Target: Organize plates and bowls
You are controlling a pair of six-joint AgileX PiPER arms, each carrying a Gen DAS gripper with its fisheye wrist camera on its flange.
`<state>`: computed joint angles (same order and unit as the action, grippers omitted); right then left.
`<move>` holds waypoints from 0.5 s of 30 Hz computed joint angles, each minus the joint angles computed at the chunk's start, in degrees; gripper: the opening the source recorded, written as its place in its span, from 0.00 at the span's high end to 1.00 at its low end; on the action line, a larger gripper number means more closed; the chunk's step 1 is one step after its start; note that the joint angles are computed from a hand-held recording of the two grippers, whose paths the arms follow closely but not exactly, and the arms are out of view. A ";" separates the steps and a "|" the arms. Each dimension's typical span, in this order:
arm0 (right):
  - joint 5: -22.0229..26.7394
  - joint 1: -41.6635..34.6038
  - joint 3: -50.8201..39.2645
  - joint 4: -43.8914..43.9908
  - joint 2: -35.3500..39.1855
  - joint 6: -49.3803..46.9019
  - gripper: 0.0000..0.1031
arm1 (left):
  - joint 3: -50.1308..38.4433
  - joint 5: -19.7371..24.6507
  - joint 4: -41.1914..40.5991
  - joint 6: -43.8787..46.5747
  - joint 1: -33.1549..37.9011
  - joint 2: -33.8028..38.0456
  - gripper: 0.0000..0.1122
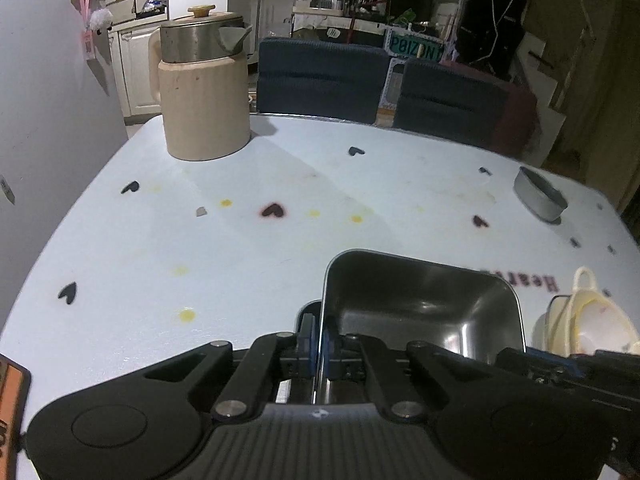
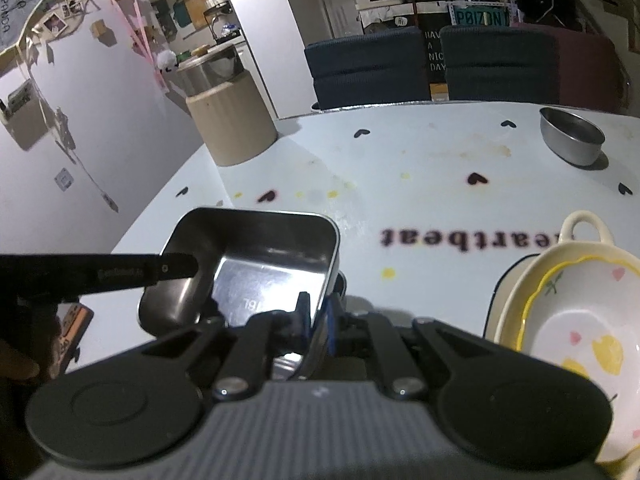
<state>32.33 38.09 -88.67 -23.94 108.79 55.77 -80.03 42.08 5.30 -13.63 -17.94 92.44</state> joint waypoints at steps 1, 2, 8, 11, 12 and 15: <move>0.68 0.26 -0.62 -0.29 0.40 -0.29 0.91 | -0.04 0.12 1.03 -0.58 -0.22 0.17 0.96; 1.12 0.46 -1.18 -0.41 0.79 -0.47 0.92 | -0.10 0.21 1.35 -0.75 -0.15 0.41 0.96; 3.89 1.05 -4.68 0.12 3.42 -2.20 0.92 | -1.34 1.95 1.17 0.24 0.05 2.27 0.96; 4.77 1.01 -5.92 0.56 4.50 -2.77 0.92 | -1.51 1.85 1.25 0.56 -0.05 2.52 0.96; 4.80 0.91 -5.72 0.94 4.37 -3.05 0.92 | -1.61 1.91 1.42 0.56 -0.13 2.60 0.96; 5.67 0.92 -7.17 1.37 5.19 -3.94 0.92 | -1.87 2.24 1.44 0.86 -0.11 3.07 0.95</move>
